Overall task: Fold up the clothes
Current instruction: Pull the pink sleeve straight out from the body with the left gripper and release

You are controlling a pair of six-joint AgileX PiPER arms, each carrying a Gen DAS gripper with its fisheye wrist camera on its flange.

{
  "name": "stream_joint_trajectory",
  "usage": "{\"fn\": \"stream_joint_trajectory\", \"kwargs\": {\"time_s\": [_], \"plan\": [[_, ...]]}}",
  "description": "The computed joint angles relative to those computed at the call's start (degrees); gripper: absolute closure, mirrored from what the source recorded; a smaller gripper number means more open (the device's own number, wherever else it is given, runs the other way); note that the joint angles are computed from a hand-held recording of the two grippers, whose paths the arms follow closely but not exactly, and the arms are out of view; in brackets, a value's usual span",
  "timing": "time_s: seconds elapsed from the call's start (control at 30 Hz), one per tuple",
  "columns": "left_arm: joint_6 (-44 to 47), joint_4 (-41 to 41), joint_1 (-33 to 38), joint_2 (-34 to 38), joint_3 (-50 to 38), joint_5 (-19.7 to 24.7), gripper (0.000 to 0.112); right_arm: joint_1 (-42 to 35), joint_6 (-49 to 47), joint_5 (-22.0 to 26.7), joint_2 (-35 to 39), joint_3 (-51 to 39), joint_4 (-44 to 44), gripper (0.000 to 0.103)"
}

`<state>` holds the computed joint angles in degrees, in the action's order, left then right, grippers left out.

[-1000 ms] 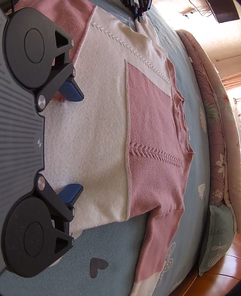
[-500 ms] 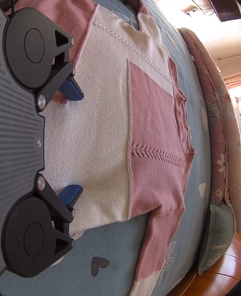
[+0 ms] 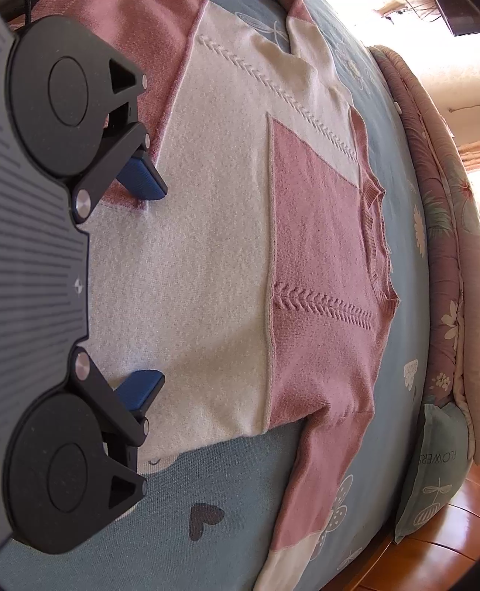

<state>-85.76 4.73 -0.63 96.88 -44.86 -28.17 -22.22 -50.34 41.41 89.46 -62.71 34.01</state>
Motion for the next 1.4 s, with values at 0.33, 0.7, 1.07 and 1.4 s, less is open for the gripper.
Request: {"fn": "stream_joint_trajectory", "kwargs": {"time_s": [0.33,0.7,1.07,1.4], "plan": [[11.4,-1.0,4.3,3.8,-20.0,32.9,0.108,2.6,6.0,-1.1,-0.8,-0.3,-5.5,0.002],[-5.8,32.4,6.3,3.4,-32.2,47.2,0.094,4.7,9.6,-0.9,-1.8,-1.3,-10.0,0.002],[51.6,8.0,-13.2,11.1,-53.5,62.8,0.058,10.2,10.9,-1.4,-1.4,-3.2,-8.9,0.002],[57.6,-6.3,-12.1,13.9,-48.0,59.2,0.057,5.9,7.8,-0.9,-0.9,-3.0,-6.8,0.002]]}}
